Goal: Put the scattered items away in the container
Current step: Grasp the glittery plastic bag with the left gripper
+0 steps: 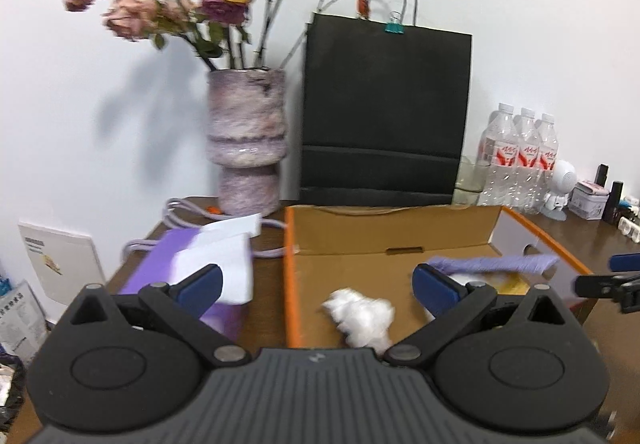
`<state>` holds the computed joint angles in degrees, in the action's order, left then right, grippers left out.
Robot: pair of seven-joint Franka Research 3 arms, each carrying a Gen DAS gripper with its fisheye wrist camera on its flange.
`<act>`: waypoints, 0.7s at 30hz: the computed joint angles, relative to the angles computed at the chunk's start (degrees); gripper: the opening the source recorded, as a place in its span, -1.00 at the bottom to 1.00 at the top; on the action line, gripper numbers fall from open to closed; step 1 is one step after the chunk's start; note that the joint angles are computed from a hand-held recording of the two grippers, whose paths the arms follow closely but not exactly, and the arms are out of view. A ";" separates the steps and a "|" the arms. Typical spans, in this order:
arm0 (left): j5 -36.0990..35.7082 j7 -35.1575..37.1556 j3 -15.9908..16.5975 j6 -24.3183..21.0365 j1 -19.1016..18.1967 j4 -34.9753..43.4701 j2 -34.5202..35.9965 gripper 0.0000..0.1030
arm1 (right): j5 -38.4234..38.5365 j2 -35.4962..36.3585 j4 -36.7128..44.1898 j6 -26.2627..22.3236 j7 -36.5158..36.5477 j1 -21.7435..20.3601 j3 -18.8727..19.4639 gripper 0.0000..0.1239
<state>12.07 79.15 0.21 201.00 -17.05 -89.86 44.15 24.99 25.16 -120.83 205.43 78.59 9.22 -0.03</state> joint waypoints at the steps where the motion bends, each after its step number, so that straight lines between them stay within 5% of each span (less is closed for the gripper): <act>1: 0.29 0.09 0.13 1.28 0.51 -1.76 -0.60 1.00 | -0.74 -0.50 -1.41 0.74 0.50 -0.68 0.63 0.66; 5: -0.66 0.33 0.37 3.94 2.01 -8.43 -2.75 1.00 | -0.68 -1.89 -6.92 4.29 1.87 -0.72 1.06 0.66; 10: -1.16 -3.41 -2.87 1.38 5.52 -11.05 -3.19 1.00 | 5.02 -1.73 -10.66 7.25 1.16 2.15 -0.29 0.66; 15: 0.10 -5.02 -2.65 0.64 5.50 -10.81 -2.98 1.00 | 14.29 -0.80 -9.96 6.11 -6.96 7.10 -3.59 0.66; 21: 2.49 -4.90 -3.21 -1.82 5.49 -7.98 -1.20 1.00 | 15.76 0.56 -7.88 3.56 -10.14 6.64 -3.29 0.59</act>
<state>14.57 74.25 -3.01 199.17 -11.56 -97.84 42.95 40.75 25.72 -128.71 208.99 68.45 15.87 -3.32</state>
